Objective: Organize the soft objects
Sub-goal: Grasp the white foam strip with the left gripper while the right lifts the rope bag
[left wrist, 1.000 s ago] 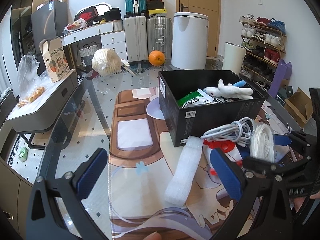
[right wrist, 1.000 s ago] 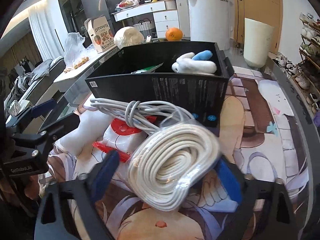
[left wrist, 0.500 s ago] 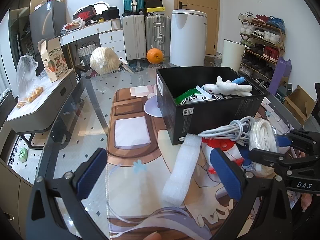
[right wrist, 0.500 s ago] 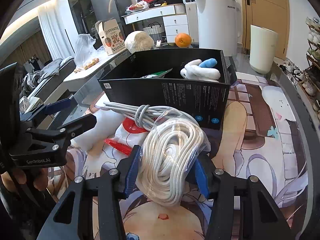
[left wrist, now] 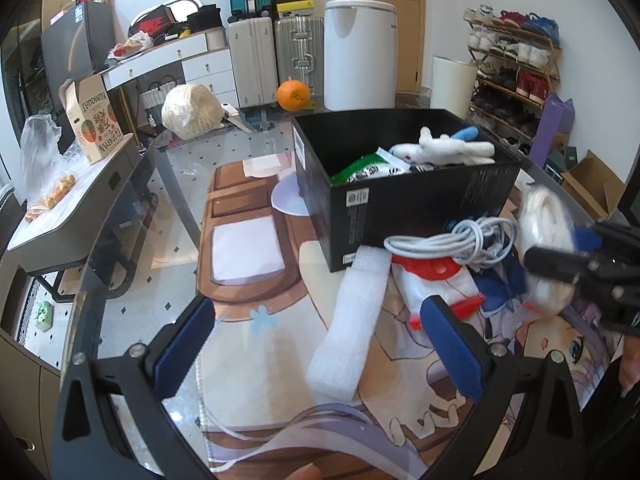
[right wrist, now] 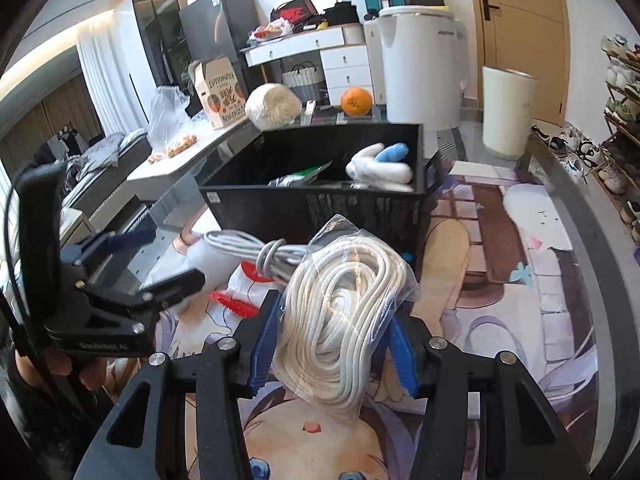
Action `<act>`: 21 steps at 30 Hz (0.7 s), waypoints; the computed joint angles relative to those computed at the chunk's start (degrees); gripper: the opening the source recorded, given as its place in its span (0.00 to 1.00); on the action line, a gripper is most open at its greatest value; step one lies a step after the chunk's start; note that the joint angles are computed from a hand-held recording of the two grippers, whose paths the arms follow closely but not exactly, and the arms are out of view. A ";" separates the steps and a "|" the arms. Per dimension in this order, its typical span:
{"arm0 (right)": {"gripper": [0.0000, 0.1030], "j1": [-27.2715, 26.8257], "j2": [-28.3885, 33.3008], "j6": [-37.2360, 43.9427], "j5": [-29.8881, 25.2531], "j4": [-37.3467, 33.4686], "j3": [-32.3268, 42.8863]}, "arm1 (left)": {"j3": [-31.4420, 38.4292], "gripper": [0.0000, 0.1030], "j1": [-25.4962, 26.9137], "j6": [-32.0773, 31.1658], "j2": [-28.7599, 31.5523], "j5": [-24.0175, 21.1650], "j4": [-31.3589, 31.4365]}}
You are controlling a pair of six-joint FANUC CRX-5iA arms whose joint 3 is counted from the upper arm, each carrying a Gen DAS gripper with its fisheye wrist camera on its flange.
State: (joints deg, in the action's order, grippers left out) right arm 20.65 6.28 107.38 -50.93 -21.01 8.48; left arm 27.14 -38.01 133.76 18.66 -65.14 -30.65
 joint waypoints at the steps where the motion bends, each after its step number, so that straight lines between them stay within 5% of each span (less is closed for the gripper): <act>1: 0.49 -0.23 -0.20 0.07 0.35 -0.13 -0.10 | -0.12 1.00 0.21 -0.33 0.05 0.18 0.57; 5: 0.49 -0.61 -0.48 0.67 0.94 -0.45 0.06 | -1.24 0.96 1.48 -1.22 -0.15 1.88 3.81; 11: 0.49 -0.66 -1.26 1.81 1.84 -1.12 -0.61 | -1.13 0.68 1.96 -3.14 0.55 1.72 5.82; 13: 0.49 -0.66 -1.50 1.95 2.21 -1.17 -0.91 | -1.44 0.46 2.07 -4.00 0.39 2.30 6.52; 18: 0.49 -0.55 -1.93 1.68 2.63 -0.95 -1.51 | -1.08 0.20 2.33 -7.30 1.13 1.82 9.03; 21: 0.49 -0.35 -2.23 1.71 3.30 -0.56 -1.93 | -1.67 0.20 2.35 -7.69 0.59 2.91 9.88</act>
State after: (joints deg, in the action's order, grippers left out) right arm 20.30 4.05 109.10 -47.63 -21.57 6.55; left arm 25.47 -35.66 126.07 19.24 -62.22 -20.77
